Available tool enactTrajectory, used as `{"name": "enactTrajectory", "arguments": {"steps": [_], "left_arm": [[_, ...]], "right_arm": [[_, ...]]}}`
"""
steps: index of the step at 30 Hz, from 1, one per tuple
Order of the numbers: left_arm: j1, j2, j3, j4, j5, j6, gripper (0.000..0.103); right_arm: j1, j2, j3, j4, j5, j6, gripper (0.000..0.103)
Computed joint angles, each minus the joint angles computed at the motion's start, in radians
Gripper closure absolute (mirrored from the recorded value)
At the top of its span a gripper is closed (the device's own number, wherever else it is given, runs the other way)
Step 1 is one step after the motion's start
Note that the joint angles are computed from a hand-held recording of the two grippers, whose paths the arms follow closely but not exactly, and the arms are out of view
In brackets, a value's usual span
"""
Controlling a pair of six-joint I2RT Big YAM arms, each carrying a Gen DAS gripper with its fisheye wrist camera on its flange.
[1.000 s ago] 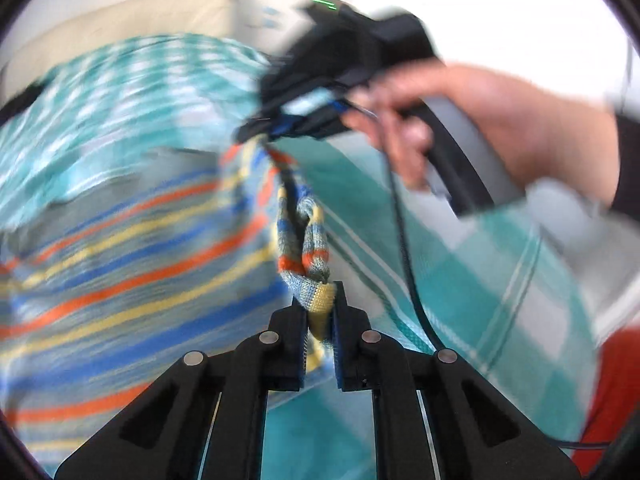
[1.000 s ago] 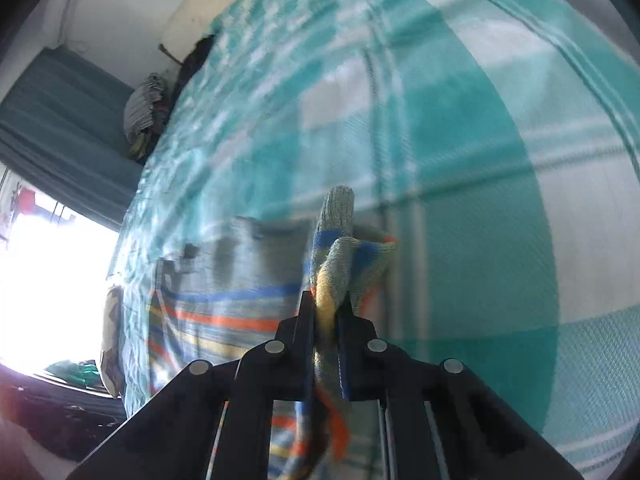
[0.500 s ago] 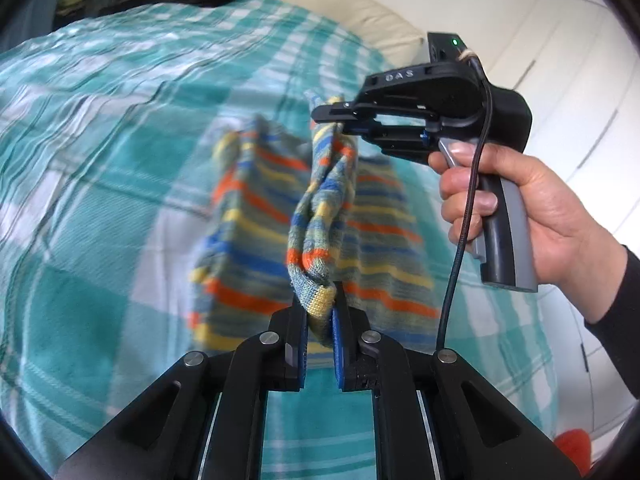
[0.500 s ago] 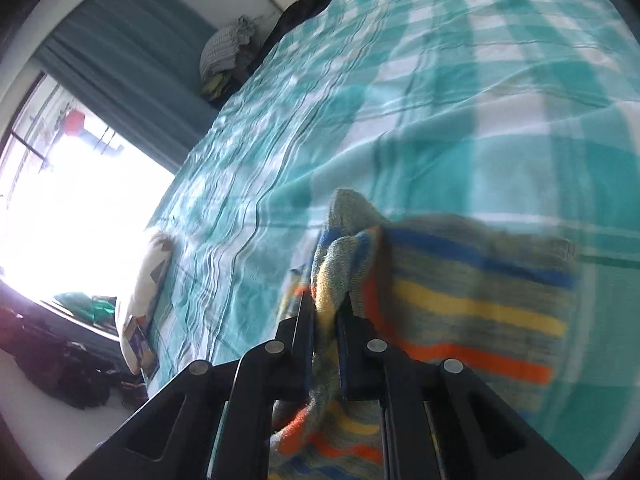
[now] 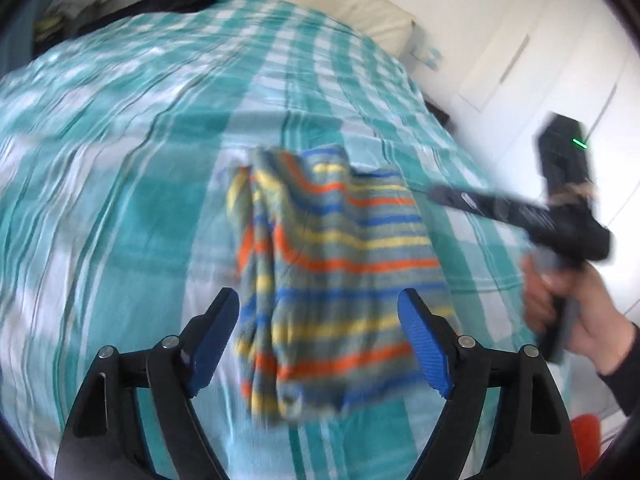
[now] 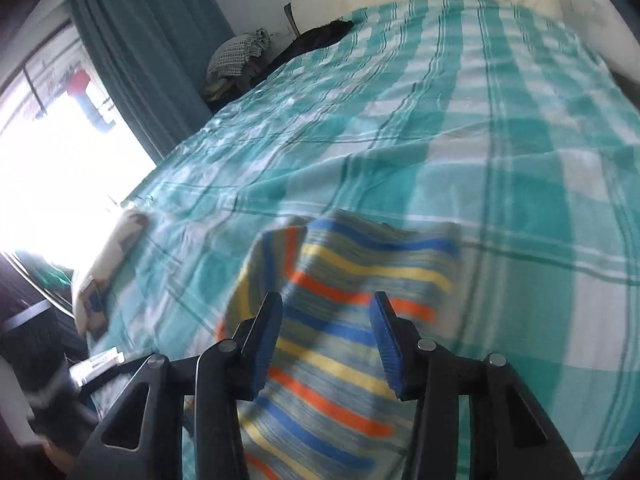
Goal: Fold small clothes
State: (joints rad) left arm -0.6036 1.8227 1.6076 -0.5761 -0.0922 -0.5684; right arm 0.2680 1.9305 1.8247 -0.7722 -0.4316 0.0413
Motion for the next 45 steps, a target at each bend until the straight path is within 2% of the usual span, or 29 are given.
{"name": "enactTrajectory", "arguments": {"steps": [1, 2, 3, 4, 5, 6, 7, 8, 10, 12, 14, 16, 17, 20, 23, 24, 25, 27, 29, 31, 32, 34, 37, 41, 42, 44, 45], "left_arm": [[0.008, 0.04, 0.061, -0.045, -0.025, 0.023, 0.02], [0.017, 0.089, 0.127, -0.092, -0.052, 0.028, 0.025], [0.027, 0.128, 0.18, -0.138, -0.068, 0.023, 0.036], [0.037, 0.174, 0.239, -0.203, -0.089, 0.014, 0.079], [0.046, 0.215, 0.29, -0.264, -0.1, -0.004, 0.096], [0.056, 0.223, 0.29, -0.28, -0.092, -0.031, 0.096], [0.062, 0.221, 0.275, -0.285, -0.116, -0.053, 0.098], [0.068, 0.214, 0.258, -0.288, -0.126, -0.061, 0.098], [0.08, 0.161, 0.18, -0.238, -0.096, -0.09, 0.098], [0.084, 0.08, 0.08, -0.183, -0.09, -0.113, 0.087], [0.08, 0.011, -0.001, -0.114, -0.071, -0.114, 0.037], [0.049, -0.063, -0.081, -0.04, -0.076, -0.093, 0.015], [0.036, -0.076, -0.093, -0.021, -0.075, -0.073, 0.011], [-0.005, -0.051, -0.065, -0.051, -0.052, -0.029, 0.011], [-0.031, 0.04, 0.0, -0.201, -0.105, -0.013, 0.016], [-0.029, 0.045, -0.023, -0.205, -0.103, -0.008, 0.019], [-0.031, 0.012, -0.071, -0.159, -0.107, -0.005, 0.019], [-0.035, -0.065, -0.155, -0.116, -0.131, -0.026, 0.012], [-0.038, -0.137, -0.227, -0.077, -0.137, -0.035, 0.01], [-0.042, -0.197, -0.278, -0.066, -0.149, -0.046, 0.007], [-0.042, -0.214, -0.295, -0.061, -0.155, -0.051, 0.007], [-0.043, -0.239, -0.322, -0.052, -0.167, -0.053, 0.005], [-0.051, -0.242, -0.349, -0.046, -0.202, -0.075, 0.005], [-0.052, -0.207, -0.381, -0.038, -0.168, -0.104, 0.003], [-0.059, -0.191, -0.391, -0.04, -0.179, -0.099, 0.003], [-0.08, -0.185, -0.411, 0.005, -0.233, -0.049, 0.0], [-0.085, -0.174, -0.398, -0.012, -0.249, -0.044, 0.0]], "right_arm": [[-0.011, -0.031, -0.044, 0.006, 0.001, -0.036, 0.057], [-0.02, -0.063, -0.094, 0.017, -0.016, -0.062, 0.058], [-0.023, -0.087, -0.137, 0.018, -0.047, -0.086, 0.059], [-0.016, -0.098, -0.163, 0.009, -0.07, -0.108, 0.059], [-0.002, -0.103, -0.184, 0.003, -0.079, -0.123, 0.06], [0.014, -0.104, -0.216, 0.008, -0.079, -0.134, 0.06], [0.03, -0.097, -0.239, 0.007, -0.052, -0.141, 0.06], [0.053, -0.085, -0.267, 0.015, 0.022, -0.142, 0.059], [0.082, -0.122, -0.352, 0.139, 0.119, -0.141, 0.058], [0.098, -0.145, -0.365, 0.158, 0.162, -0.14, 0.057], [0.1, -0.19, -0.392, 0.191, 0.154, -0.108, 0.057], [0.106, -0.241, -0.426, 0.23, 0.169, -0.098, 0.057], [0.115, -0.26, -0.444, 0.248, 0.194, -0.102, 0.057], [0.137, -0.271, -0.484, 0.288, 0.247, -0.089, 0.055], [0.143, -0.19, -0.44, 0.198, 0.249, -0.036, 0.054], [0.147, -0.174, -0.438, 0.19, 0.262, -0.028, 0.054], [0.152, -0.188, -0.458, 0.22, 0.282, -0.028, 0.054], [0.155, -0.229, -0.475, 0.221, 0.287, -0.021, 0.053], [0.144, -0.301, -0.527, 0.266, 0.271, -0.012, 0.042], [0.14, -0.372, -0.6, 0.325, 0.314, -0.013, 0.022], [0.138, -0.407, -0.638, 0.352, 0.343, -0.013, 0.019], [0.132, -0.469, -0.715, 0.37, 0.4, -0.003, 0.019], [0.12, -0.538, -0.814, 0.354, 0.441, 0.067, 0.019], [0.117, -0.592, -0.926, 0.357, 0.509, 0.145, 0.019], [0.114, -0.594, -0.949, 0.354, 0.521, 0.175, 0.019], [0.096, -0.593, -0.98, 0.35, 0.505, 0.205, 0.016], [0.097, -0.595, -0.998, 0.383, 0.508, 0.2, 0.013]]}}
